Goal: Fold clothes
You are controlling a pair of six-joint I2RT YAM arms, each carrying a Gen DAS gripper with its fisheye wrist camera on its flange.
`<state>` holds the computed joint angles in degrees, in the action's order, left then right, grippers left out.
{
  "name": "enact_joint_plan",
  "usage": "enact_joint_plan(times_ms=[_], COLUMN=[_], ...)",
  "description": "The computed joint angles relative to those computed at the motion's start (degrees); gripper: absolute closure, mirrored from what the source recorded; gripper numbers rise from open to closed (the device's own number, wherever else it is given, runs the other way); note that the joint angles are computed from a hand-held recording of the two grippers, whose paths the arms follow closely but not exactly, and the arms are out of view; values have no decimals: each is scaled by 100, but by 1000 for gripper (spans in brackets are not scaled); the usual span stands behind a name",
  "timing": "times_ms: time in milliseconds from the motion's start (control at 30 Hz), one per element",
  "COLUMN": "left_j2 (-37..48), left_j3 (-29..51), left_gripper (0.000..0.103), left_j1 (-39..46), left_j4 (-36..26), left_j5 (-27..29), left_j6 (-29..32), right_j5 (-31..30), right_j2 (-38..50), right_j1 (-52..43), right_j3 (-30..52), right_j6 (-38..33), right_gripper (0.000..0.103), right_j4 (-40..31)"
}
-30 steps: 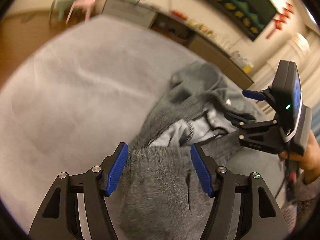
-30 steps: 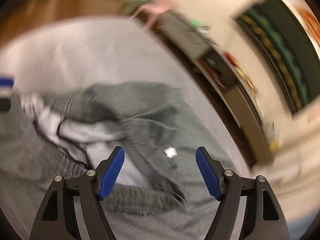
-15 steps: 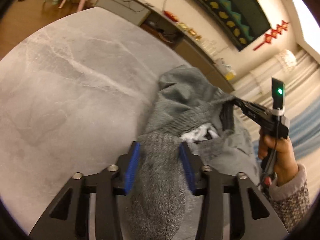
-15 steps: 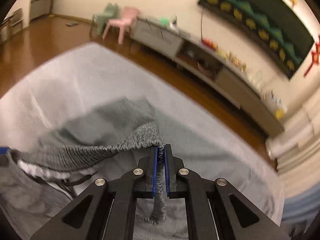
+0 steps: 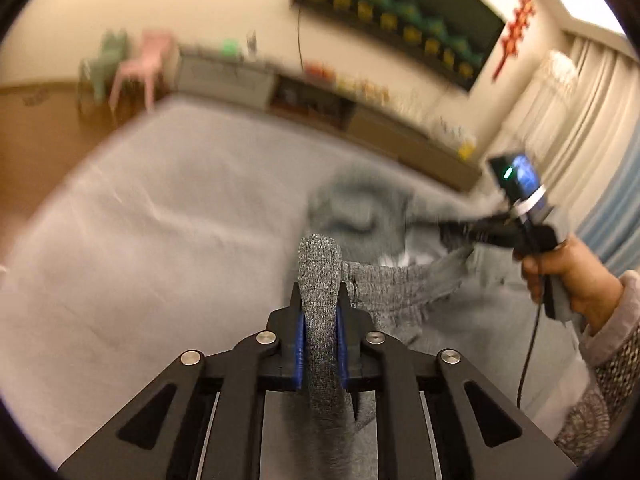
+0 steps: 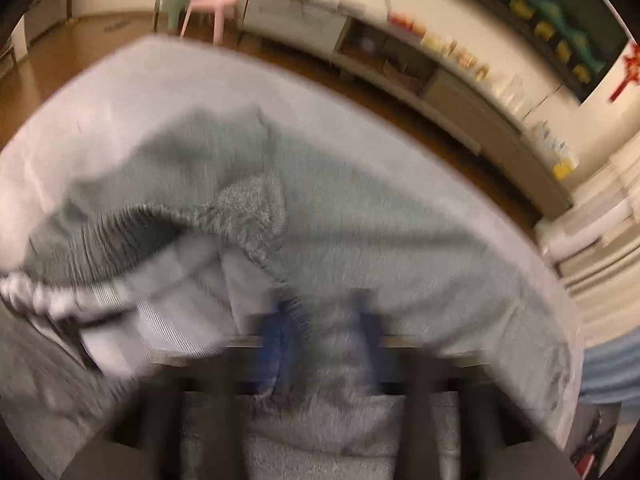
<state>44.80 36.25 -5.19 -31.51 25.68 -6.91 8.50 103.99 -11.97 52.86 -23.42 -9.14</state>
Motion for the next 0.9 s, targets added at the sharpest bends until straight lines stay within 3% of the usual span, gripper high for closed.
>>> enact_joint_plan(times_ms=[100,167,267,300,333,367,433,467,667,700,767,833,900], left_j2=[-848,-1030,-863,-628,-408,-253,-95,-135,264,429,1197,1929,1684], left_j3=[24,29,-54,-35,-76,-51,-44,-38,78,68,198,361,398], left_gripper=[91,91,89,88,88,88,86,85,84,80,66,60,60], left_j1=[1952,3218,3549,3301,3220,3270,3370,3378,3697,3826,4237,4910,5071], left_j4=[-396,-616,-828,-963,-961,-1015,-995,-959,-1001,-955,-1143,-1541,-1478], left_j5=[796,931,-69,-701,-904,-937,-981,-1072,-778,-659,100,1103,942], left_j6=[131,155,177,121,154,228,320,343,441,455,669,892,751], right_j5=[-238,-534,-1154,-1483,-1807,-1738,-1168,-1019,-1818,-1884,-2062,-2161,-2247], right_j2=[-411,-505,-65,184,464,927,1790,1900,834,624,106,-258,-616], right_j1=[336,755,1704,1975,2229,2508,2946,3020,2280,2045,1347,680,-406], right_j3=[593,1341,2869,3302,3767,4357,5374,5450,3339,3003,2260,1794,1372], right_j6=[297,612,1247,1517,1783,1783,1714,1786,2056,2025,1801,1518,957], right_gripper=[96,96,95,88,60,31,31,31,31,31,31,31,31], right_j4=[-749,-1409,-2066,-2064,-2028,-2235,-2855,-2891,-1874,-1818,-1779,-1799,-1964])
